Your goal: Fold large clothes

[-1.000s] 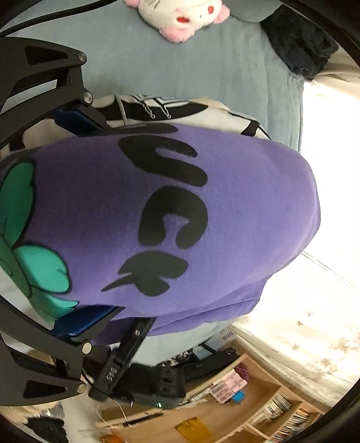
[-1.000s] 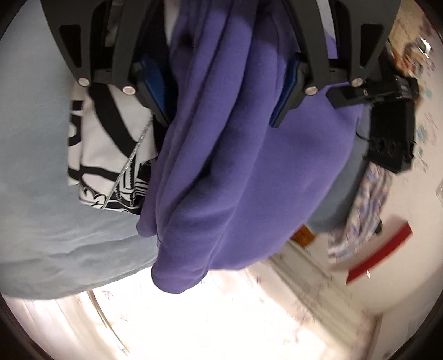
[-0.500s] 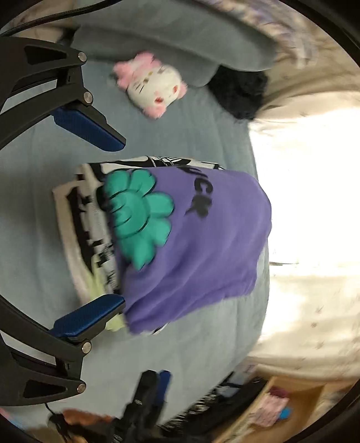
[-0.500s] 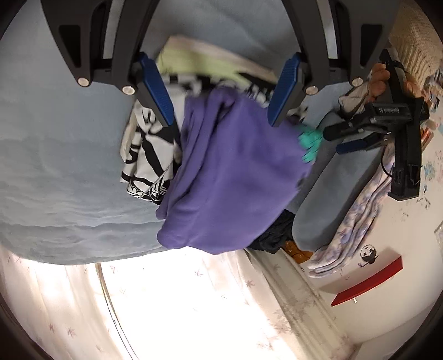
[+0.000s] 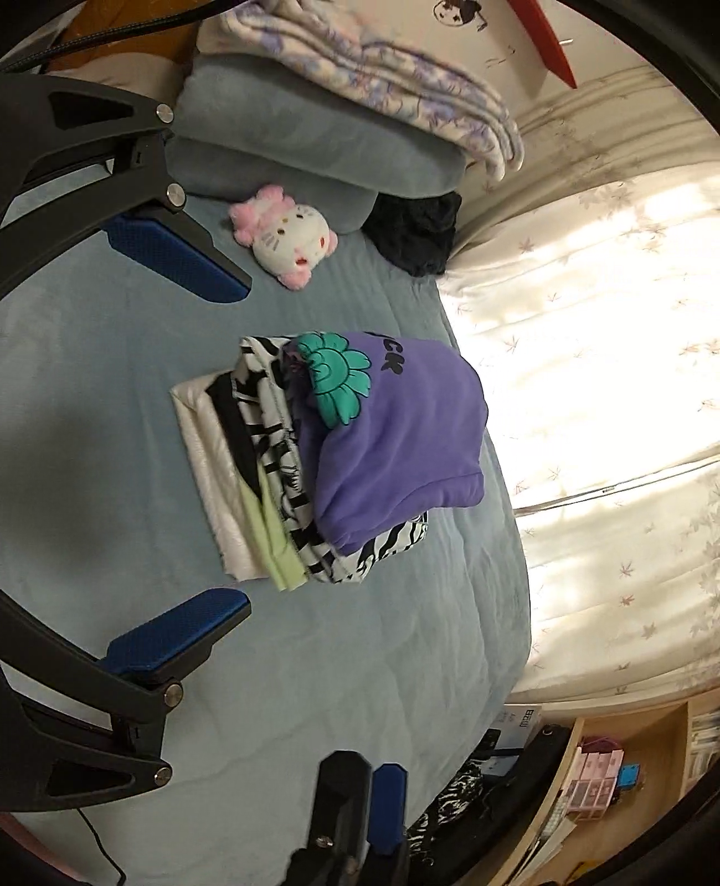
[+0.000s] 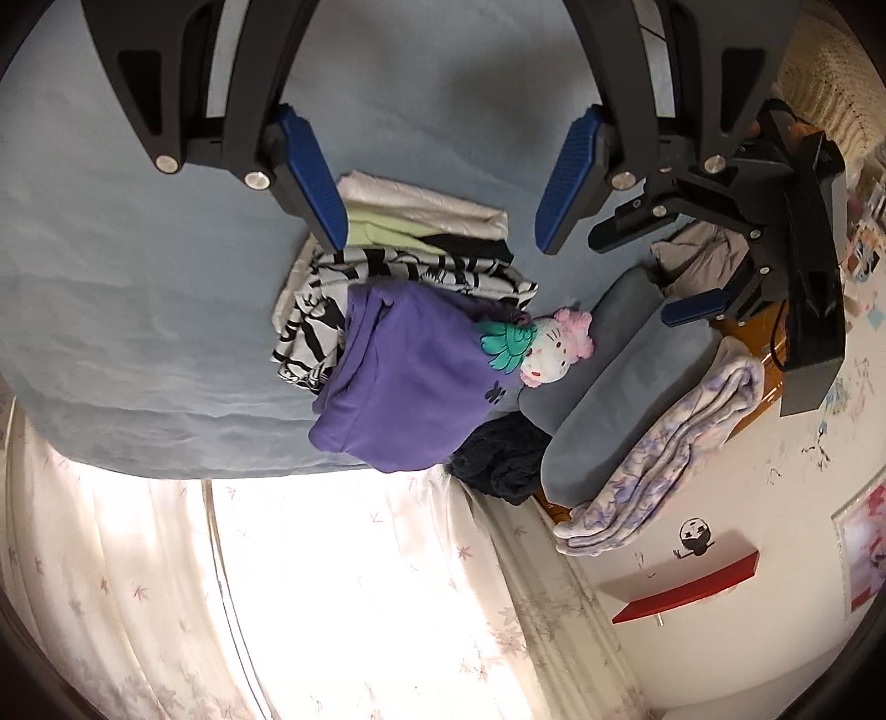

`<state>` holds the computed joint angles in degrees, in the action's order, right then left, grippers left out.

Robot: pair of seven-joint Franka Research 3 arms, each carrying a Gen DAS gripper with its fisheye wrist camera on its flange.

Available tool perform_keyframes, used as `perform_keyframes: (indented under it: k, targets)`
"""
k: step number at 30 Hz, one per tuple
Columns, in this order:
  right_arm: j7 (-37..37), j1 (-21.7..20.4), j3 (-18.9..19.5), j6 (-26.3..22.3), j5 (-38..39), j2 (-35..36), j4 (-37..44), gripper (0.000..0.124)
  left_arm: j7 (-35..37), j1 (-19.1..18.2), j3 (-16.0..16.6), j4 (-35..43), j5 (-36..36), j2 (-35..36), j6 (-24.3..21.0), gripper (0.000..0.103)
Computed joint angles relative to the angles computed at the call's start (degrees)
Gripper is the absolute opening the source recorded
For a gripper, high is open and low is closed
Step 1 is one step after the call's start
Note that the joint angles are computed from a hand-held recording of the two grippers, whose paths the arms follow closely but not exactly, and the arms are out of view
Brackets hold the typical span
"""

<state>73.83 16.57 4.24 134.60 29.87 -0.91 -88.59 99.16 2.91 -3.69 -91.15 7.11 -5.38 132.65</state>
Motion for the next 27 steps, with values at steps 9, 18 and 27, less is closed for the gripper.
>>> perform_keyframes:
  k: [9,18,27]
  targets:
    - [-0.38,0.12,-1.15,-1.27,0.12,-12.26,-9.15,0.071,-5.19,-0.88,-0.33,-6.73,3.30,-12.76,-3.49,0.102]
    - [0.22,-0.37,-2.69,-4.93,-1.84,-23.95,-15.89,0.071,-7.31,-4.43,-0.34,-11.54,2.14,-24.76,-7.52,0.102]
    - [-0.52,-2.32,-3.59,-8.75,-4.62,-33.40,-23.32,0.071,-11.32,-9.23,-2.03,-20.20,0.26,-32.60,-6.36,0.102]
